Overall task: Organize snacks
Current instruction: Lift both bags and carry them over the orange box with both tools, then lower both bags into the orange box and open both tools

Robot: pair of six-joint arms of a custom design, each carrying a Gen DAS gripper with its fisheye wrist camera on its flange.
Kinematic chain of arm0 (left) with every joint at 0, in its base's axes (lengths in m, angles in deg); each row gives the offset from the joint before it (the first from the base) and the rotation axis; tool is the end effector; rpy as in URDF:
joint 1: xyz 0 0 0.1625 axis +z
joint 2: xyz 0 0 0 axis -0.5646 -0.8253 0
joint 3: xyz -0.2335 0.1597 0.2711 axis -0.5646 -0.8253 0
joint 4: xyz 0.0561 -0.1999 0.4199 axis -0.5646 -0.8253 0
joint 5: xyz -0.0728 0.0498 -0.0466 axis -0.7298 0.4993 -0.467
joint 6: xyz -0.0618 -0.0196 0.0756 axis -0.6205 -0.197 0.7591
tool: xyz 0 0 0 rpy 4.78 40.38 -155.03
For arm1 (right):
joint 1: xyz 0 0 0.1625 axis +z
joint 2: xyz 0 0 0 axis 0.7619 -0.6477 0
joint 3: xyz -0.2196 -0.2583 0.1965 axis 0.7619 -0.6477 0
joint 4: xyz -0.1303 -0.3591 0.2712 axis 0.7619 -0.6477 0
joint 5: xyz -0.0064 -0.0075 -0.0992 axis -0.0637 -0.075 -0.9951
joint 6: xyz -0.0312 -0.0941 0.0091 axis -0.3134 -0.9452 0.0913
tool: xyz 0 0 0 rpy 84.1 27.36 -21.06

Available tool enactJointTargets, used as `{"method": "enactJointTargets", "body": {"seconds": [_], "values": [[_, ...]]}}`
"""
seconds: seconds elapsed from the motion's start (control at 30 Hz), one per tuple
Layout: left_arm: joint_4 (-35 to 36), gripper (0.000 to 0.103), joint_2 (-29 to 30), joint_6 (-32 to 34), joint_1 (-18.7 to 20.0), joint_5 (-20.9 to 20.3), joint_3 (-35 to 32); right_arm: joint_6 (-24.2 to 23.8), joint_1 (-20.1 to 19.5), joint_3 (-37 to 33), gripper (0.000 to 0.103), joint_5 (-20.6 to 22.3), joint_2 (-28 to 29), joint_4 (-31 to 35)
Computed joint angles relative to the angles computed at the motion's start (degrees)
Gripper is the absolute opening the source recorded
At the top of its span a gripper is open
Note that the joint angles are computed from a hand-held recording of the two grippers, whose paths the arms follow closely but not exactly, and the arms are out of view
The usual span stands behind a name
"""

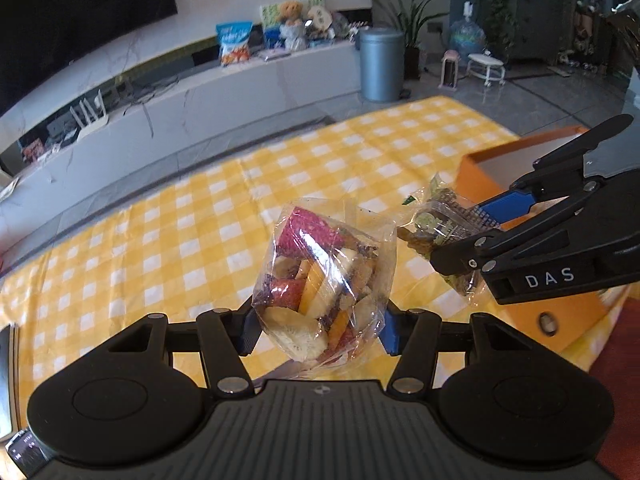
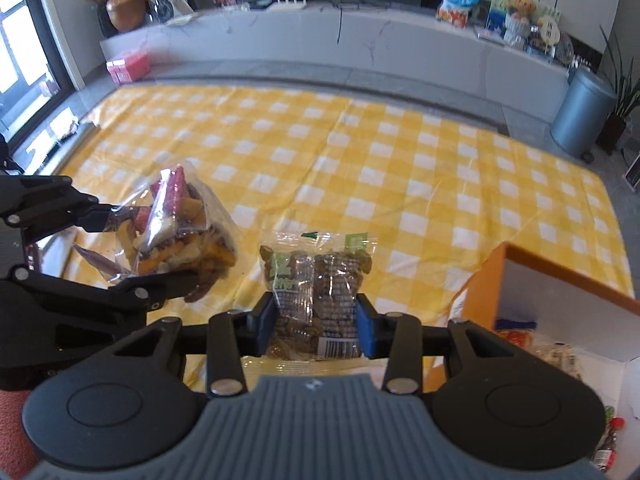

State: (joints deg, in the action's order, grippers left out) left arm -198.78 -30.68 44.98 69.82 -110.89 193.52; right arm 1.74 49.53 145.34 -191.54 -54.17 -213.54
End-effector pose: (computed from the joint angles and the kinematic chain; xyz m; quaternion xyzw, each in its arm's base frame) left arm -0.2867 -0.4435 0.1224 0.4461 0.8305 -0.1982 0.2684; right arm 0.1463 -0.4146 0.1850 0.1656 -0.8951 0.2752 0.3094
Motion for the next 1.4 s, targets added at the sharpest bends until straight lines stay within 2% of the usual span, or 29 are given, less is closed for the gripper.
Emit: {"method": "enactJointTargets", "body": {"seconds": [0.2, 0.37, 0.5, 0.7, 0.87, 1.07, 1.23, 1.4], "values": [[-2.72, 0.064, 0.47, 1.31, -4.62, -3.66, -0.51, -2.08, 0.71, 5.84, 0.04, 0.26, -12.82, -0.59], [-4.09, 0.064, 4.29, 2.28, -7.03, -7.59, -2.83, -4.05, -1.11, 9.74, 0.04, -1.21, -23.69, 1.11], [-5.35, 0.064, 9.0, 2.78, -7.82, -10.55, -5.32, -6.94, -4.28, 12.02, 0.04, -2.79, -31.0, 3.27], [-6.34, 0.064, 17.96, 5.71, -7.73, -14.51, -10.81, -13.37, -11.62, 14.39, 0.04, -2.73, -39.34, 5.99], [-7.65, 0.064, 25.04, 9.08, -7.06, -17.26, -15.7, -19.58, -19.35, 15.09, 0.04, -0.43, -42.7, 5.7], [-3.96, 0.064, 31.63, 10.66, -6.19, -19.08, -21.24, -24.92, -28.61, 13.7, 0.04, 4.28, -44.84, 8.64], [-3.16, 0.064, 35.25, 10.25, -6.09, -19.42, -23.66, -30.74, -32.24, 12.39, 0.04, 6.19, -42.09, 6.71], [-1.5, 0.064, 37.17, 11.94, -5.51, -19.6, -25.08, -34.46, -34.83, 11.04, 0.04, 8.57, -39.21, 5.08]]}}
